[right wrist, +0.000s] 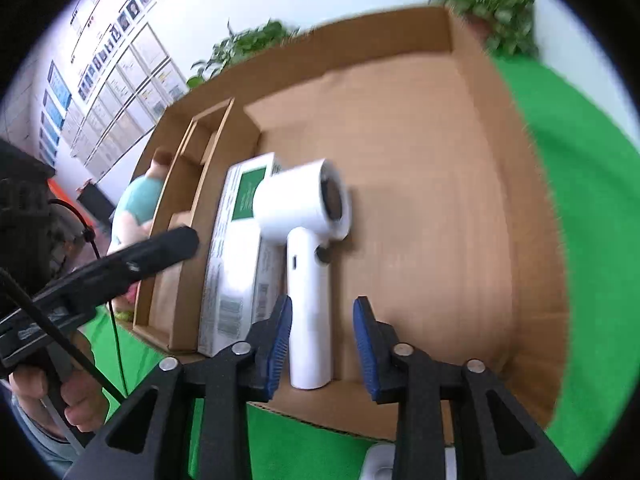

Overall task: Organize objects
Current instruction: 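Carry the hair dryer into the large box and lower it beside the white boxes, then open the right gripper, withdraw, and move toward the white phone stand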

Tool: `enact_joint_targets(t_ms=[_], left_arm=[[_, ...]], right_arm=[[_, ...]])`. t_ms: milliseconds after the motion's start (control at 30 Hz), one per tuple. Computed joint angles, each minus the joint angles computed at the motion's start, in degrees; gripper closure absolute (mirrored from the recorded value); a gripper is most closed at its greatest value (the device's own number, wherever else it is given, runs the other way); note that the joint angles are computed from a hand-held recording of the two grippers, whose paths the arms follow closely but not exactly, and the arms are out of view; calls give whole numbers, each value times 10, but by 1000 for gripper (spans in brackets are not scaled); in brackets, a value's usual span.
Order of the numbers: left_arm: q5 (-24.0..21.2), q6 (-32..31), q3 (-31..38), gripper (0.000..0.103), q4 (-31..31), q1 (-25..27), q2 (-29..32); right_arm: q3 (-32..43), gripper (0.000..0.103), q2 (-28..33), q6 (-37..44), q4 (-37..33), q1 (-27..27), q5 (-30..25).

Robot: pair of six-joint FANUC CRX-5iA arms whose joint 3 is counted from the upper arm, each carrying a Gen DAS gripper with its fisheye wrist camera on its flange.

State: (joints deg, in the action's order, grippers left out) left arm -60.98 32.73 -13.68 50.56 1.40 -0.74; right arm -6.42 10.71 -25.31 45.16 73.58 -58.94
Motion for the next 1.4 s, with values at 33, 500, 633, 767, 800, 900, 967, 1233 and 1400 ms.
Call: enact_joint_targets(t_ms=[33,500,633,767,800,900,967,1233,1400], left_arm=[[1,-1,-1,70,0,1,-1],[-3,-31,-33,67,8,34,-27],[75,-60,-86,47,24,30,-84],[196,-116,-183,0,85,25,-181],[226,-145,-213,0,116,21,-210],[244,-162,-245,0,101,31,-261],[245,-158,-258,0,78,38,-290],[181,-115,-271,0,26,89,-349],[147,-91,-280,0,14,110,-373]], right_arm=[[-24,81,-11,7,-8,-19,39],[42,90,37,66,-41,-13,-20],[80,39,62,54,-25,9,-100],[134,13,114,58,43,56,-238],[145,13,122,66,48,67,-258],[185,13,151,77,47,94,-322],[215,13,173,76,42,109,-366],[293,13,223,53,54,142,-432],[313,13,238,44,55,151,-445]])
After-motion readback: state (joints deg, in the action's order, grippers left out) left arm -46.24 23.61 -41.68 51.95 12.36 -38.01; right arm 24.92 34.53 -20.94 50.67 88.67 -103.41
